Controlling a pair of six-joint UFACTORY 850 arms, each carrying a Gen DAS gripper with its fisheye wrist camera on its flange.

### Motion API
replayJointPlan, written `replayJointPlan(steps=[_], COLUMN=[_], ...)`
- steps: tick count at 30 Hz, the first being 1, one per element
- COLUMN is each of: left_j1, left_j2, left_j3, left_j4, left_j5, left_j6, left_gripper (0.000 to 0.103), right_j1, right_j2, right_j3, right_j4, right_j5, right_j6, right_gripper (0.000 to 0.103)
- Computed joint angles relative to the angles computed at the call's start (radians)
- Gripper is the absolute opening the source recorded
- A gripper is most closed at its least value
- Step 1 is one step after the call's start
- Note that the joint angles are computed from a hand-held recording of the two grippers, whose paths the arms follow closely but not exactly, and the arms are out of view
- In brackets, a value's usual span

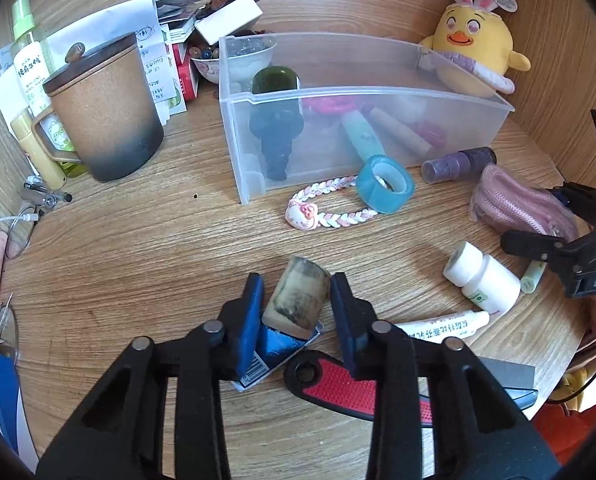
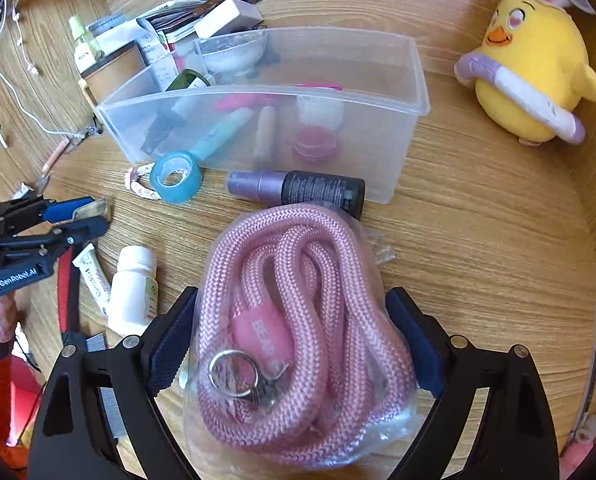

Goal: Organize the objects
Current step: 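Grasp the pink rope bag with the right gripper while the left gripper grasps the small glass jar, then carry the pink rope bag and glass jar into the clear box while both grippers release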

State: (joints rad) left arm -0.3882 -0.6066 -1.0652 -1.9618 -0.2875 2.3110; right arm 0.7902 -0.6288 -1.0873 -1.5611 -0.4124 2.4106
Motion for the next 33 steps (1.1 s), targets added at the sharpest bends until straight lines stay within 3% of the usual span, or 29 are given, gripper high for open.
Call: replayJointPlan(steps=[4,9,13,26,33], left_j1=[0.004,0.011,0.015,0.026,0.013], left_j2=[-0.001,0.009,0.035,0.112,0.133], left_j3=[-0.001,0.010,0.028,0.072,0.060], left_j4=[0.001,-0.042,-0.084,-0.213,-0.288], left_j5=[-0.009,-0.022,-0.033,-0.174,-0.189], left_j6=[-0.004,0.024,0.045,0.095,0.154], left_gripper=[0.024,0.024,0.024,0.024,0.024], right_j1=[0.002,0.008,0.017,0.067,0.068], right_j2=[0.008,0.025,0.047,0.170,0.197], right_j3=[0.015,0.046,0.075,0.175,0.158], right_j4=[-0.044,-0.146,-0.229,-0.392,-0.380], right_j5=[-0.017,-0.033,-0.043,-0.174,-0.269], right_j6=[0.037,0.149,0.242,0.453,0.422], right_gripper=[0.070,0.063,0.062,0.062,0.062])
